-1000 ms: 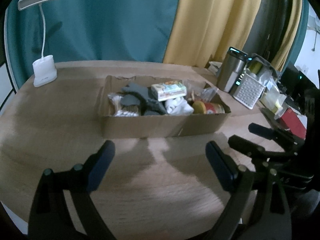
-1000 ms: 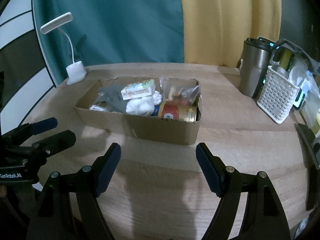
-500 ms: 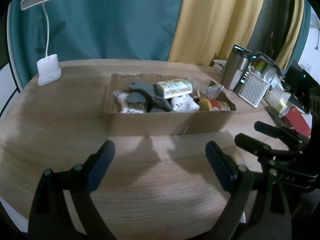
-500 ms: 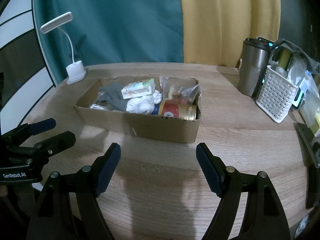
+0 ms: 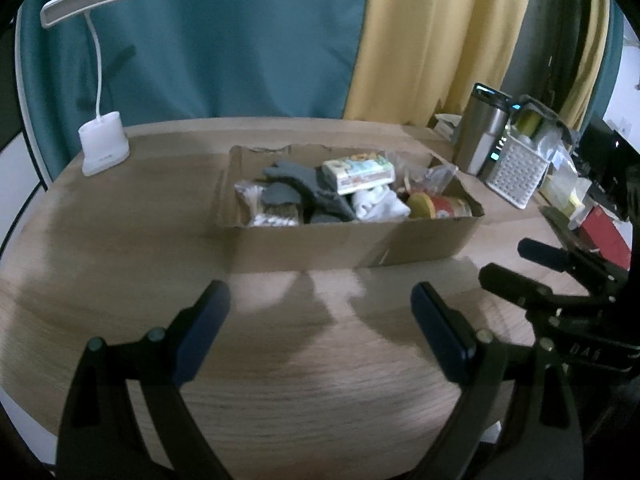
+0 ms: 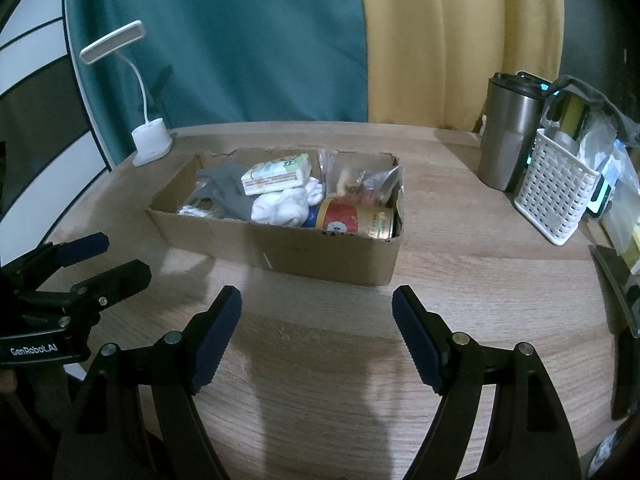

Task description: Organize objects

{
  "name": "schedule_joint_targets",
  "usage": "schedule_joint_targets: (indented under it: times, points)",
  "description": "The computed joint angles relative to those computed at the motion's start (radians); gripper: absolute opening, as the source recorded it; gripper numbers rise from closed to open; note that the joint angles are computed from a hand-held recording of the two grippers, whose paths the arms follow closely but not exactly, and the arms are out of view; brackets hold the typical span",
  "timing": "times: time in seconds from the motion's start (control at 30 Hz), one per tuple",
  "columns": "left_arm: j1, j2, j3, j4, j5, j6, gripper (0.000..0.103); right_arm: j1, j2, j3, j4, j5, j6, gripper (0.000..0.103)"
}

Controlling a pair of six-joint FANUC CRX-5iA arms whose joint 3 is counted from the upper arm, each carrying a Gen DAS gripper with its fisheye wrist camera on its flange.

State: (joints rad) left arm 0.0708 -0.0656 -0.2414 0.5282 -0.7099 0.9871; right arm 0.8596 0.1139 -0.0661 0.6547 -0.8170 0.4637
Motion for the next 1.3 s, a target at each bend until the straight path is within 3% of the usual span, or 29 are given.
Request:
schedule_joint_targets:
  times: [1.3]
  points:
    - [0.000,0.011,0.014,0.002,0.001,0.002,0.093,-0.006,0.016,0.023,-0.020,-0.002,0.029,0.081]
